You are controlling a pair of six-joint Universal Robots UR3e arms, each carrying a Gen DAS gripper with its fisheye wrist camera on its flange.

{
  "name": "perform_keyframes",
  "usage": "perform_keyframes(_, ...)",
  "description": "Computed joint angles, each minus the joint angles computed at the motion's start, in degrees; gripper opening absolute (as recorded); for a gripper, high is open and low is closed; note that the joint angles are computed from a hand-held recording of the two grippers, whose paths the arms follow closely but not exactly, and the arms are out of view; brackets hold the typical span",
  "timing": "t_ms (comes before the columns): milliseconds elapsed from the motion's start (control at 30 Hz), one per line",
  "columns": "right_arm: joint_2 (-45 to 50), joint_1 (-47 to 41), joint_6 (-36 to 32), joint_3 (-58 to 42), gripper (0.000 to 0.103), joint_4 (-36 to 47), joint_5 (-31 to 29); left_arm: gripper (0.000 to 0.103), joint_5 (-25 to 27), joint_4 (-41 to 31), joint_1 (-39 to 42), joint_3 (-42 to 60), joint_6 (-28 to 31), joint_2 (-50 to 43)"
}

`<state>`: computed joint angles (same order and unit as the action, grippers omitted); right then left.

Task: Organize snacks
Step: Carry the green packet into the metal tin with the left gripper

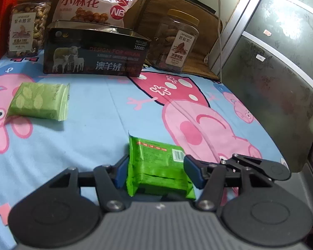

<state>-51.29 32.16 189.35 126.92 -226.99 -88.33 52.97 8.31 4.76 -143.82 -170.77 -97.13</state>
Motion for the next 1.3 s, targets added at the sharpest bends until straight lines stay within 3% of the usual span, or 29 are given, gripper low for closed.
perform_keyframes(167,-1.6,-0.5,2.2,0.3,0.051,-0.7,-0.5,0.05,0.2,-1.0,-1.0,2.1,-1.4,-0.2)
perform_keyframes(333,-4.4,-2.4,-1.3,-3.5,0.05,1.0,0.0,0.05,-1.3,-2.4,-0.1,5.8,-2.4,3.5)
perform_keyframes(467,-6.9,-6.6,-6.0,-10.6,0.05,7.2,3.7,0.051,-0.1,-8.3,-0.7,16.5,-3.9,2.9)
perform_keyframes(600,-5.2,-12.2,-7.5,-22.8,0.05,15.5,9.4,0.051,2.3,-14.2,-2.0,33.2,-5.7,-4.0)
perform_keyframes(733,2.3,-16.0,-6.0,-40.9,0.05,27.7,13.3,0.05,5.4,-22.2,-3.6,56.0,-8.6,-17.9)
perform_keyframes(933,13.4,-16.8,-6.8,-60.5,0.047,41.9,12.4,0.05,6.7,-32.2,-3.6,82.0,-13.8,-37.5)
perform_keyframes(1100,18.4,-15.8,-8.4,-67.8,0.048,45.4,7.9,0.05,7.7,-37.2,-4.3,92.1,-14.5,-45.1)
perform_keyframes(1300,16.7,-15.4,-8.1,-63.3,0.05,41.3,6.2,0.052,12.6,-35.6,-6.4,92.1,-13.2,-45.6)
